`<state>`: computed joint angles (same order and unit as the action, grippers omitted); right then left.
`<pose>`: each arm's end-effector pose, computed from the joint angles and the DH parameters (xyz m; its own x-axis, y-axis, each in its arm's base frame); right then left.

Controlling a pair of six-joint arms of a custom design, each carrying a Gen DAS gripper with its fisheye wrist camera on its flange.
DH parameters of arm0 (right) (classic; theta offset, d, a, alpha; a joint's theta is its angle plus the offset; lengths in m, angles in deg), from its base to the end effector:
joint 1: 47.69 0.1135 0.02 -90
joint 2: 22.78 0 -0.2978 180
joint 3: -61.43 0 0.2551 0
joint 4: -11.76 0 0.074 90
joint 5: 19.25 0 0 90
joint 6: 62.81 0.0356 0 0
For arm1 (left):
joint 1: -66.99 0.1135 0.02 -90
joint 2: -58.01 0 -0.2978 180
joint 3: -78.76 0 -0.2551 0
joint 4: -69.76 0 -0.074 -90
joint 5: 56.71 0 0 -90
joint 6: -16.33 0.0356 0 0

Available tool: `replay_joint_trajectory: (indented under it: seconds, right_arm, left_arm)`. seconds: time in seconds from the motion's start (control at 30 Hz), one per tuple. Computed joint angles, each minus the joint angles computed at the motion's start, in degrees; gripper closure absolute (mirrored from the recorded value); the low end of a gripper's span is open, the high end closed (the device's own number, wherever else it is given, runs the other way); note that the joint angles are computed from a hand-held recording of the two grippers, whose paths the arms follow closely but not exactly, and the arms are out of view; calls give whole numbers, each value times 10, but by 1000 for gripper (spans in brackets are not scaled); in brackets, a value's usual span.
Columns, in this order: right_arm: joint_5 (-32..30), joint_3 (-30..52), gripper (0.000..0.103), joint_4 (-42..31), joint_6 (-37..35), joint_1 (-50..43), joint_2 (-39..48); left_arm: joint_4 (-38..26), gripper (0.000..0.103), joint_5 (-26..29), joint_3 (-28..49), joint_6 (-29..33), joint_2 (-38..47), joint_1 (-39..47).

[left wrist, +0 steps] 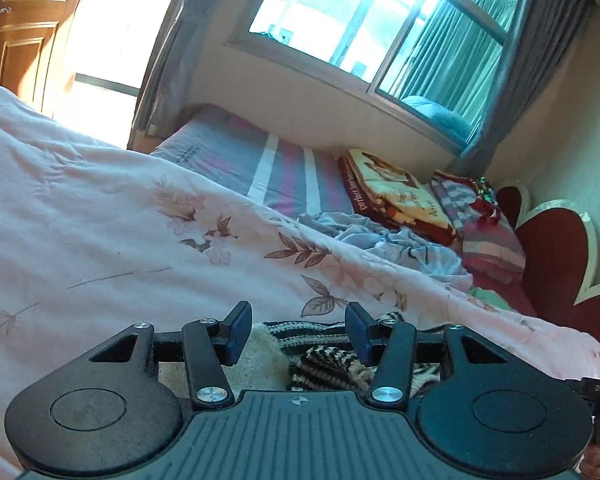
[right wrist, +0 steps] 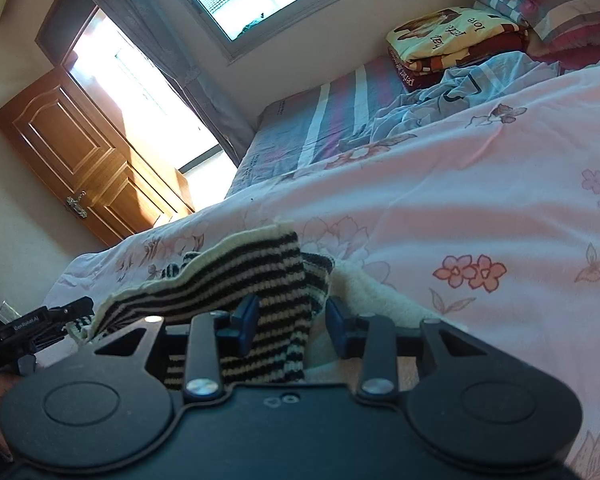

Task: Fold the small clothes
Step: 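Lay the hem over the collar and open both grippers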

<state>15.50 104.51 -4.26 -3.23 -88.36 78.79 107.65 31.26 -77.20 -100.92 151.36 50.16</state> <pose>0.1998 -0.1331 0.0969 -0.7341 0.2503 -0.6312 -0.1933 0.8141 0.5476 0.2119 -0.0628 0.1150 -0.5628 -0.3078 -0.7671 0.0030 0.9273 -0.3743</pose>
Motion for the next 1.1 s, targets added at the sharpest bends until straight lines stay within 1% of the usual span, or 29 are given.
replay_joint_trajectory:
  seconds: [0.13,0.17,0.23,0.27,0.3,0.33,0.37,0.43,0.5,0.53,0.6,0.63,0.67,0.7,0.77,0.8,0.83,0.87,0.93,1.0,1.03,1.07,1.1]
  right_arm:
    - [-3,4,66,-30,-39,-11,-9]
    - [1,5,66,-30,-43,-8,-9]
    - [7,5,66,-21,-40,2,-8]
    - [12,3,66,-10,-32,10,-10]
    - [15,-2,66,0,-27,16,-16]
    - [15,-8,66,11,-24,18,-21]
    - [13,-10,66,13,-23,20,-23]
    - [24,-11,67,20,-21,30,-22]
    - [41,-16,70,35,-23,46,-23]
    - [49,-18,72,39,-24,54,-24]
    - [79,-31,76,69,-13,78,-32]
    - [88,-34,77,77,-12,87,-36]
    - [98,-39,84,84,-12,97,-40]
    - [109,-43,88,88,-15,108,-45]
    - [130,-68,94,128,-13,122,-61]
    - [133,-80,95,148,-8,124,-71]
    - [134,-94,96,169,-1,120,-82]
    - [126,-106,96,189,7,110,-94]
    - [100,-118,96,204,14,79,-113]
    - [77,-127,96,220,19,52,-124]
    - [74,-130,96,233,26,46,-123]
    - [84,-134,97,252,35,50,-118]
    - [122,-137,97,282,48,70,-102]
  left_arm:
    - [-38,52,42,0,69,-16,4]
    - [-54,52,36,11,83,-11,-10]
    - [-91,52,31,33,91,1,-28]
    - [-129,52,18,55,90,9,-41]
    - [-123,52,1,56,88,13,-53]
    - [-93,52,4,47,86,17,-55]
    - [-90,52,12,48,82,18,-56]
    - [-141,52,-5,75,90,24,-65]
    - [-174,52,-1,96,102,35,-68]
    - [-183,52,-4,102,110,39,-71]
    - [-205,53,2,114,117,38,-69]
    - [-222,56,9,121,119,35,-68]
    - [-235,91,21,126,126,33,-65]
    - [-241,93,31,128,126,33,-64]
    - [-224,93,-11,116,152,28,-92]
    - [-208,93,-30,106,151,25,-106]
    - [-179,93,-44,90,147,23,-115]
    - [-133,94,-74,63,140,14,-129]
    - [-46,94,-162,16,124,8,-169]
    - [42,94,-253,-19,110,23,-213]
    - [45,94,-272,-18,106,29,-225]
    - [5,94,-275,2,104,37,-232]
    - [-76,94,-263,40,100,46,-229]
